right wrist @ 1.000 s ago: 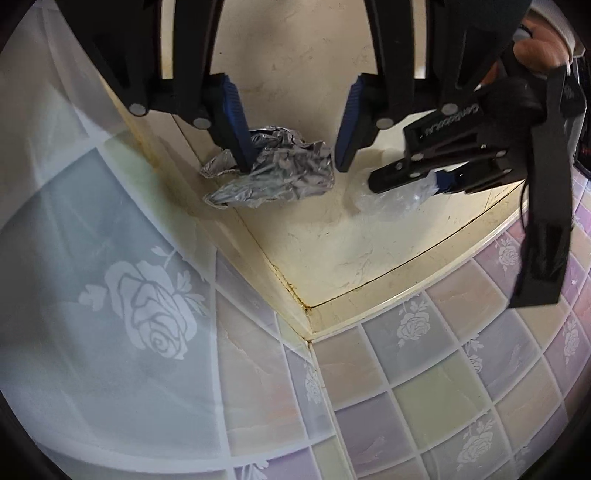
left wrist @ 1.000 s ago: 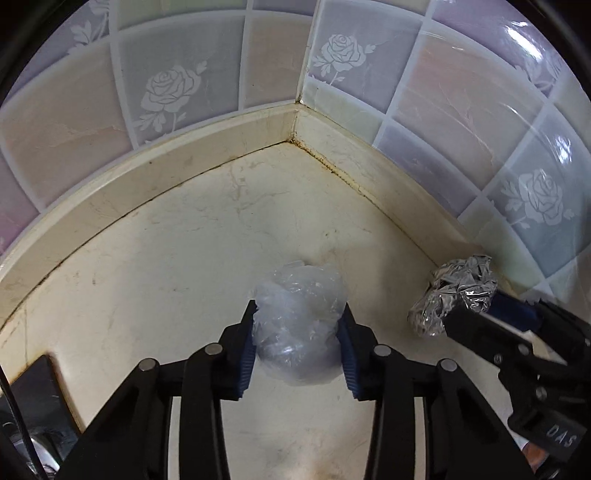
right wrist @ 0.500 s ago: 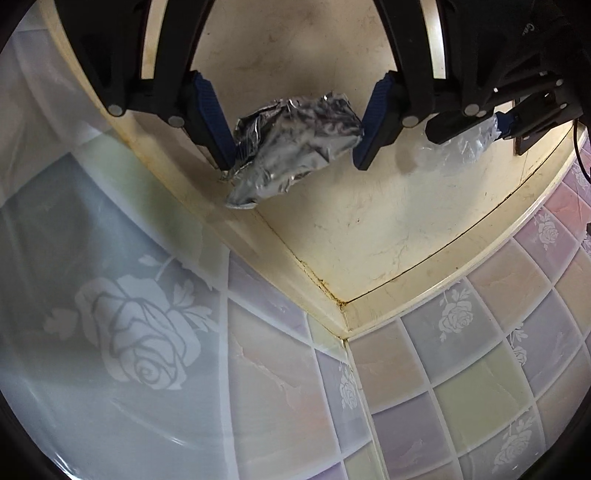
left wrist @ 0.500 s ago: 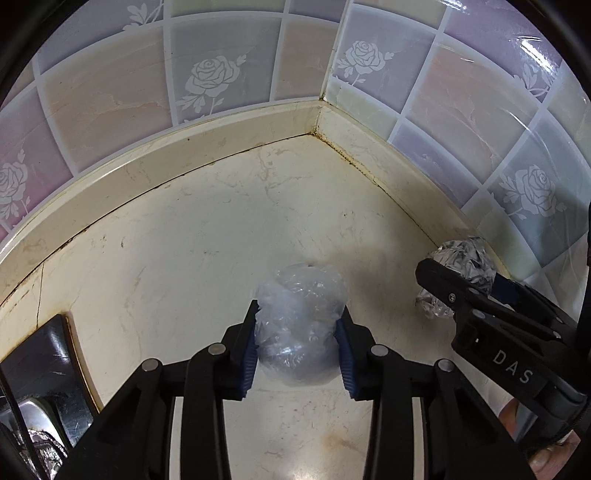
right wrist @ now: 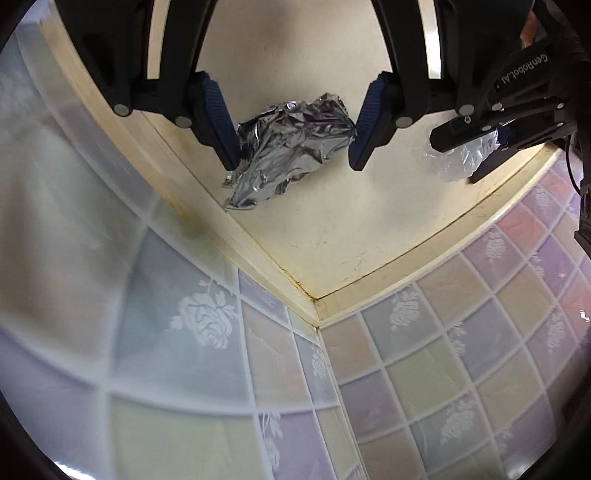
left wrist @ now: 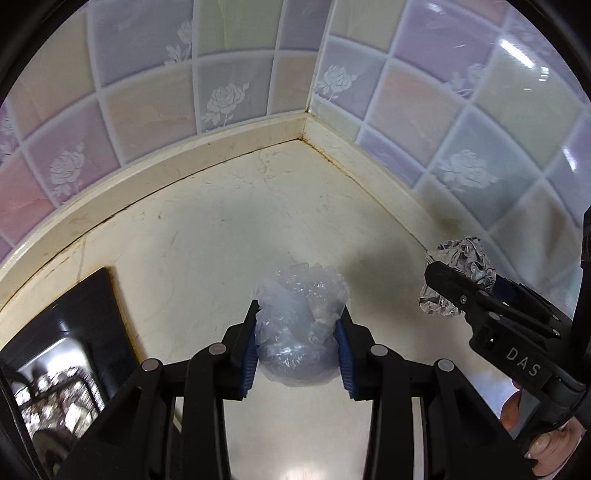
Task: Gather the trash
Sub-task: 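Carry the foil and plastic bag down over the black bin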
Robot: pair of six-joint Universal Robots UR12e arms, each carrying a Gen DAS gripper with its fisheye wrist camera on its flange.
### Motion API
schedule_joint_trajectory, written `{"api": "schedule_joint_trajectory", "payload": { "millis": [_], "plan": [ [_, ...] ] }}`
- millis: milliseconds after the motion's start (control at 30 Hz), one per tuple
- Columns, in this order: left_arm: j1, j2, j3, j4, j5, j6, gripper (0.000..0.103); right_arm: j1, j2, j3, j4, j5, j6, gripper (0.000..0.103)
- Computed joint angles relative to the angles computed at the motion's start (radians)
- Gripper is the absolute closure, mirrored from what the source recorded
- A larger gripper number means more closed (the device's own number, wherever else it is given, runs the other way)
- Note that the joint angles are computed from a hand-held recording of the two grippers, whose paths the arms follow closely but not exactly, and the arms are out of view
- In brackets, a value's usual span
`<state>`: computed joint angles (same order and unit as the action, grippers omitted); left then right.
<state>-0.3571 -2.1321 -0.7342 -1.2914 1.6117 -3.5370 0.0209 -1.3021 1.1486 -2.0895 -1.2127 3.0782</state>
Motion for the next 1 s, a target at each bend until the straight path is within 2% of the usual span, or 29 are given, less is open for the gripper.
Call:
{"api": "schedule_joint_trajectory", "payload": {
  "millis": [133,467,800,1000],
  "plan": [
    [-0.025,0.061,-0.037,-0.004,0.031,0.015,0.068,-0.027,-0.076,0.049,0.033,0.072,-0.018,0.042],
    [-0.114,0.260,-0.211,0.008,0.089,0.045,0.068,-0.158,-0.325,0.233,0.146,0.313,-0.141,0.042],
    [-0.253,0.424,-0.419,0.078,0.123,0.024,0.068,-0.298,-0.550,0.431,0.362,0.481,-0.346,0.042],
    [-0.345,0.500,-0.571,0.169,0.232,-0.044,0.068,-0.357,-0.648,0.542,0.505,0.517,-0.454,0.042]
  ]
}}
